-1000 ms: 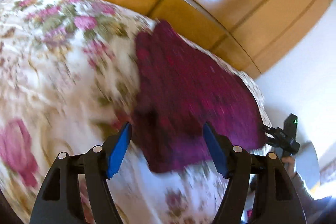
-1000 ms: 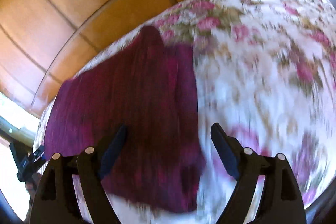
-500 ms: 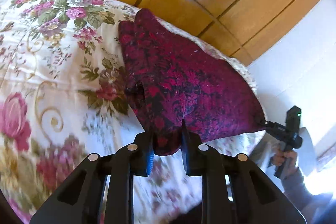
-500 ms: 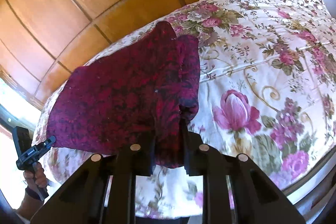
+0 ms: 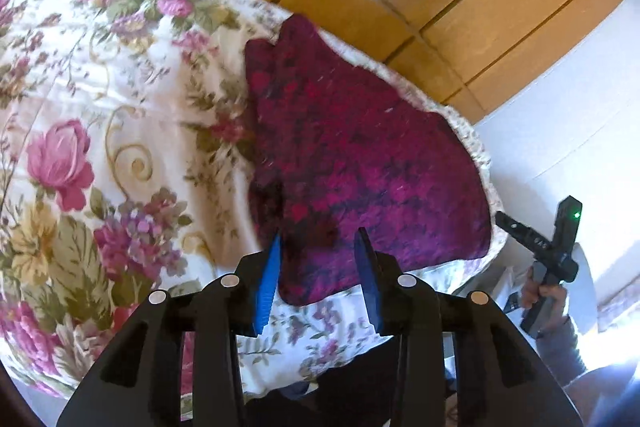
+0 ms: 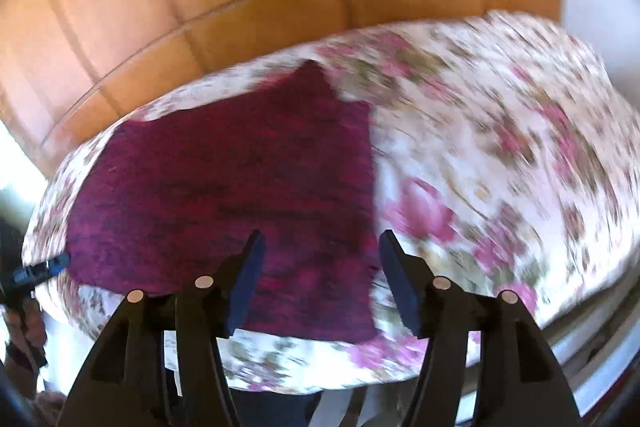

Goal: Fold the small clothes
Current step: 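Release the folded top and smooth it flat with both grippers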

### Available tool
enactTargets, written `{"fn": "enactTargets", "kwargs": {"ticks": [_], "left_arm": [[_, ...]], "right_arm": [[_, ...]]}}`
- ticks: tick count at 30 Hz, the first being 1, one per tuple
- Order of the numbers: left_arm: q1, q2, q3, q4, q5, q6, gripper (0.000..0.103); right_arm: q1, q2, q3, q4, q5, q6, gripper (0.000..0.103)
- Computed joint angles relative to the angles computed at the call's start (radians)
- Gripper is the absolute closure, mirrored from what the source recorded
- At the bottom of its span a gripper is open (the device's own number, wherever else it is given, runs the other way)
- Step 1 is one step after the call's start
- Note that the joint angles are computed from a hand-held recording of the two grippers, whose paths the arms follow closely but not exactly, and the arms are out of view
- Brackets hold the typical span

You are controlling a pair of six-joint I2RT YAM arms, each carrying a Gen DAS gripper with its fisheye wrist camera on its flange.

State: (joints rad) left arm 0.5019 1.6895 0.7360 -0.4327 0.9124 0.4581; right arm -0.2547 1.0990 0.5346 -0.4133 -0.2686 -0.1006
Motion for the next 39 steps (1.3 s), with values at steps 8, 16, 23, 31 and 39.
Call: {"fn": "enactTargets", "kwargs": {"ticks": [8,16,23,31,39], "left_arm": [[-0.166,0.046,-0.053,0.303,-0.254,-0.192,0.068],[-0.112,-0.012,-0.08,0.297,-0.207,-0.199,0.068],[-0.158,-0.175,-0.073,0.405,-0.18,-0.305,0.068],[-0.373,0.001,0.05,0.467,-0.443,-0.363,0.068],[-0.4,0.165,0.129,0.519,-0.482,-0.404,0.068]], "right_arm": [[0.513,0.23,-0.066,0.219,0.19,0.126,0.043],[0.5,0.236,-0.081,0.231,0.187,0.108,0.041],[0.304,0.128,0.022,0.118,-0.024,0.111,0.033],[0.219,0.367,0.201,0.213,0.113,0.16,0.026],[0.159,0.622,0.351,0.258,0.165,0.117,0.027]]}}
